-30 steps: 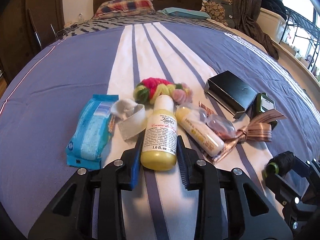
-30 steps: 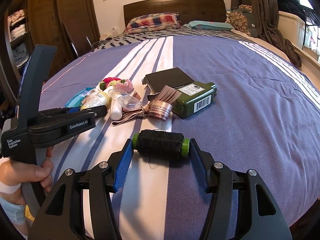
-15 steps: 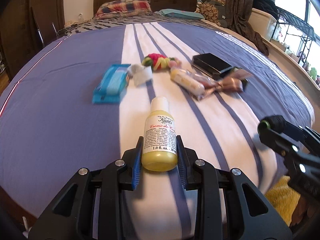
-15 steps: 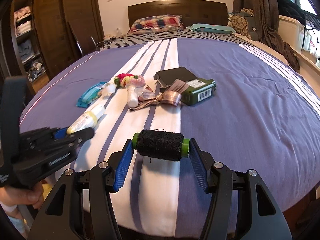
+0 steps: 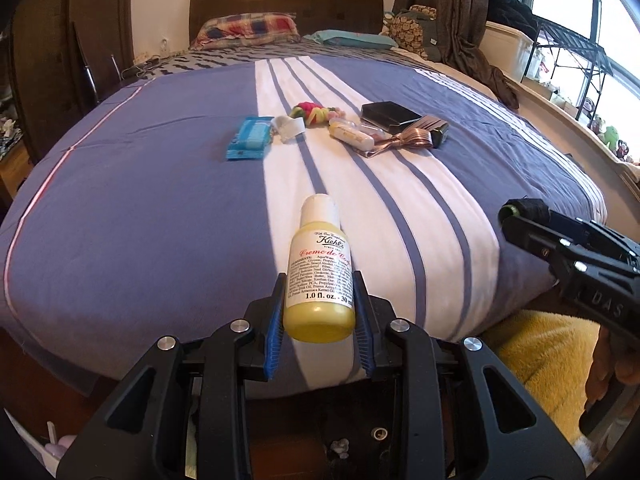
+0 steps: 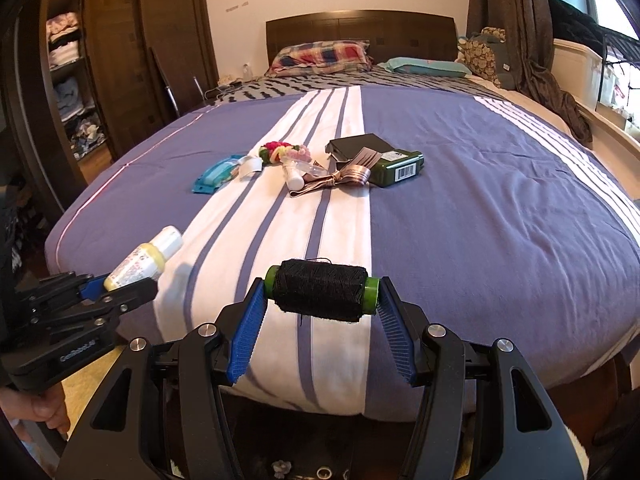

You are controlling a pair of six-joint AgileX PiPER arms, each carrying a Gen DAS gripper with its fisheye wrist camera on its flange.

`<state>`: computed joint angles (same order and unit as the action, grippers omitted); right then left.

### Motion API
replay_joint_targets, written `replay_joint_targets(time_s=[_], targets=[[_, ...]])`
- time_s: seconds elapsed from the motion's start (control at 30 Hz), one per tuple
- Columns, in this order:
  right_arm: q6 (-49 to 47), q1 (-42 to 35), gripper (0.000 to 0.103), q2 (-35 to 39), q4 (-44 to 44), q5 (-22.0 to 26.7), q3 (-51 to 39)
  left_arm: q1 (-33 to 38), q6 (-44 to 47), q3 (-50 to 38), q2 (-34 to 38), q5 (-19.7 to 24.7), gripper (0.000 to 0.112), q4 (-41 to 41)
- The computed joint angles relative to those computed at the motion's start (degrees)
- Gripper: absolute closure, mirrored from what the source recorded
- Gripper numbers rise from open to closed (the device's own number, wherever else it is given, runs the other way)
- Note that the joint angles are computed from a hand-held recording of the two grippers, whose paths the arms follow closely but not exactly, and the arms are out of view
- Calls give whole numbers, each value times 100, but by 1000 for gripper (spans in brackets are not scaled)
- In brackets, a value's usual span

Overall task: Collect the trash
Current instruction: 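Carry the spool and bottle down past the bed edge to the bin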

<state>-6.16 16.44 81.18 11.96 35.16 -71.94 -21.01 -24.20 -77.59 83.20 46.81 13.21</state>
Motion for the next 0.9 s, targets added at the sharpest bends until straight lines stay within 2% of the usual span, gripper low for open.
replay_joint_targets(time_s=[0.23, 0.43, 0.7, 0.9], targets=[[-213, -125, 46, -709, 244, 48, 654, -470, -563, 670, -738, 162, 83, 439], [-353, -228, 46, -1059, 345, 134, 1156, -875, -969, 1100, -1041, 224, 83, 584], [-618, -281, 46, -1144, 525, 163, 1818, -1211, -1226, 1725, -1026, 63, 83, 365], [-831, -238, 46, -826, 760, 133, 2114, -1251, -1045, 2137, -737, -265, 83, -83]])
